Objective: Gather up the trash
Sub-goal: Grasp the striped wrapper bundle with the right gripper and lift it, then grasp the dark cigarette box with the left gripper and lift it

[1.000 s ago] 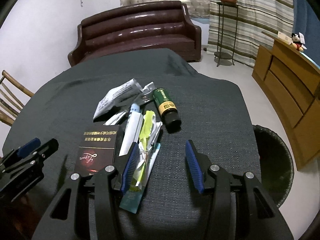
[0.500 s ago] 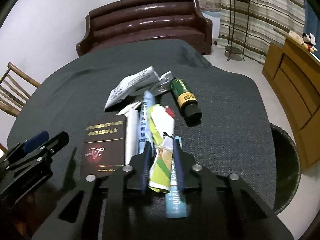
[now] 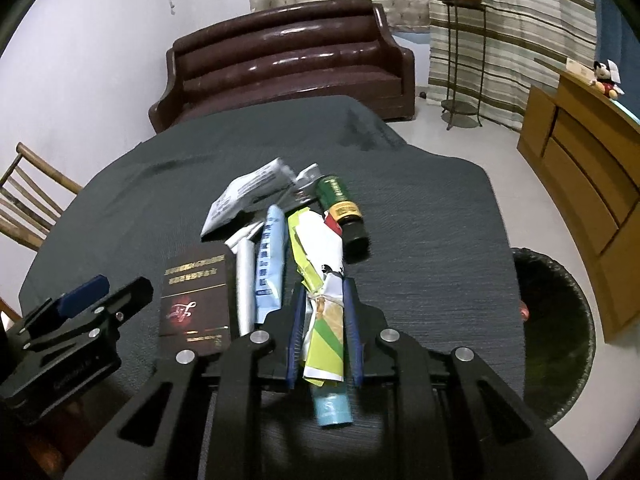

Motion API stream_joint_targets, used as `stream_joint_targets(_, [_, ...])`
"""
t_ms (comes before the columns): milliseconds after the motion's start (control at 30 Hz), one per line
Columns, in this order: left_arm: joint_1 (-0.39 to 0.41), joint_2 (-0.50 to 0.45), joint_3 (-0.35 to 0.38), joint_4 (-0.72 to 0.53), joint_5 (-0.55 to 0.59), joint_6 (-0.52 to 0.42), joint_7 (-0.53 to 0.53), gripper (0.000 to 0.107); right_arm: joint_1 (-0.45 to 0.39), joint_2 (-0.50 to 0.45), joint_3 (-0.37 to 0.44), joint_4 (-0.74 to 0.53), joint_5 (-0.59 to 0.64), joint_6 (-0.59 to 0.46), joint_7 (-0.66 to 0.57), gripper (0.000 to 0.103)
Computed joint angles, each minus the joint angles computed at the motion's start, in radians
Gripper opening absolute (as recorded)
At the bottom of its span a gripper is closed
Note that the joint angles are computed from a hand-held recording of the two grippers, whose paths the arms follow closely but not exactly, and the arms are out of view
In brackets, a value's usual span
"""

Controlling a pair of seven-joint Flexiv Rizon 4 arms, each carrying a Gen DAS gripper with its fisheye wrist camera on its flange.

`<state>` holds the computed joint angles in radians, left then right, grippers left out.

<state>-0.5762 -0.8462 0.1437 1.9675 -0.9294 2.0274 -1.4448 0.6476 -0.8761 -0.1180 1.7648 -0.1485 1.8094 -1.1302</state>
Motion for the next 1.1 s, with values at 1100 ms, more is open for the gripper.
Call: stream_joint_targets(1100, [-0.281,-0.123,0.374,-0.136,0.066,-0.331,-0.190,0.078,-0.136,0.001,0.087,0.041,0.017,0.078,-0.042,0.020])
